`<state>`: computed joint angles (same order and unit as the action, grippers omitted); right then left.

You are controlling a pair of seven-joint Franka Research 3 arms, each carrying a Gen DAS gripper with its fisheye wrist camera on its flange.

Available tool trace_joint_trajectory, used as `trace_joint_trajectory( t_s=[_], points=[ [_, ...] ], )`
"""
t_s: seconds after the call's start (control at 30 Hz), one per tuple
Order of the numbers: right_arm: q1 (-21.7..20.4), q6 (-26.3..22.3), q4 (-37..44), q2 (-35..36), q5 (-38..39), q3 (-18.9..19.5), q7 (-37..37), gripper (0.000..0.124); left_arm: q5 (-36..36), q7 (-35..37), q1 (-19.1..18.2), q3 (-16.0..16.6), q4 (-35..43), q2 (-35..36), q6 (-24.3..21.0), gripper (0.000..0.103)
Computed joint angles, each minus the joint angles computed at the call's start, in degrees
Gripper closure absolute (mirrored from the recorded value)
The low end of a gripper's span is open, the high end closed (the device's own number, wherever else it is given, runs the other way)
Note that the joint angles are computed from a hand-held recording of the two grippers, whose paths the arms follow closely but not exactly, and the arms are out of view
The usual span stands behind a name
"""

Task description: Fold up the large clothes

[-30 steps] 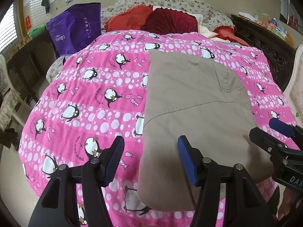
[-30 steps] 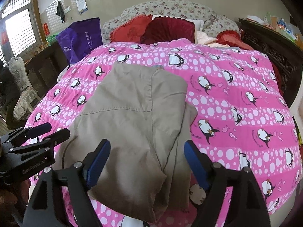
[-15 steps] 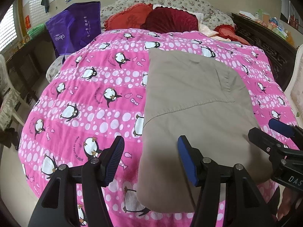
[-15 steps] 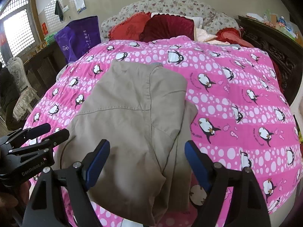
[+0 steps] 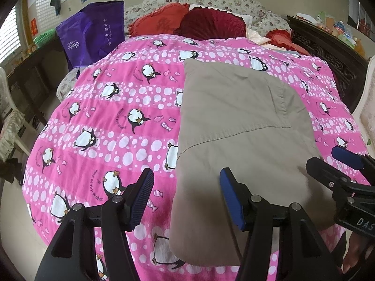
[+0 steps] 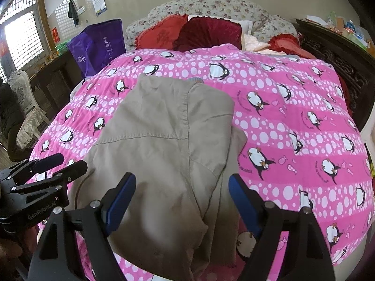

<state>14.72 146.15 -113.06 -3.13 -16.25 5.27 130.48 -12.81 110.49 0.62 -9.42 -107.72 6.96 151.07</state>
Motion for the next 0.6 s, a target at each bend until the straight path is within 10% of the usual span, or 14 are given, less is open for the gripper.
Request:
trace_joint_trajectory(
  t_s=[0.6],
  points=[
    [0.15, -0.12, 0.19, 0.38, 1.33, -0.25, -0.60, 0.039, -2.78, 1.45, 0.40, -0.57, 0.15, 0.39, 0.56, 0.056]
  ],
)
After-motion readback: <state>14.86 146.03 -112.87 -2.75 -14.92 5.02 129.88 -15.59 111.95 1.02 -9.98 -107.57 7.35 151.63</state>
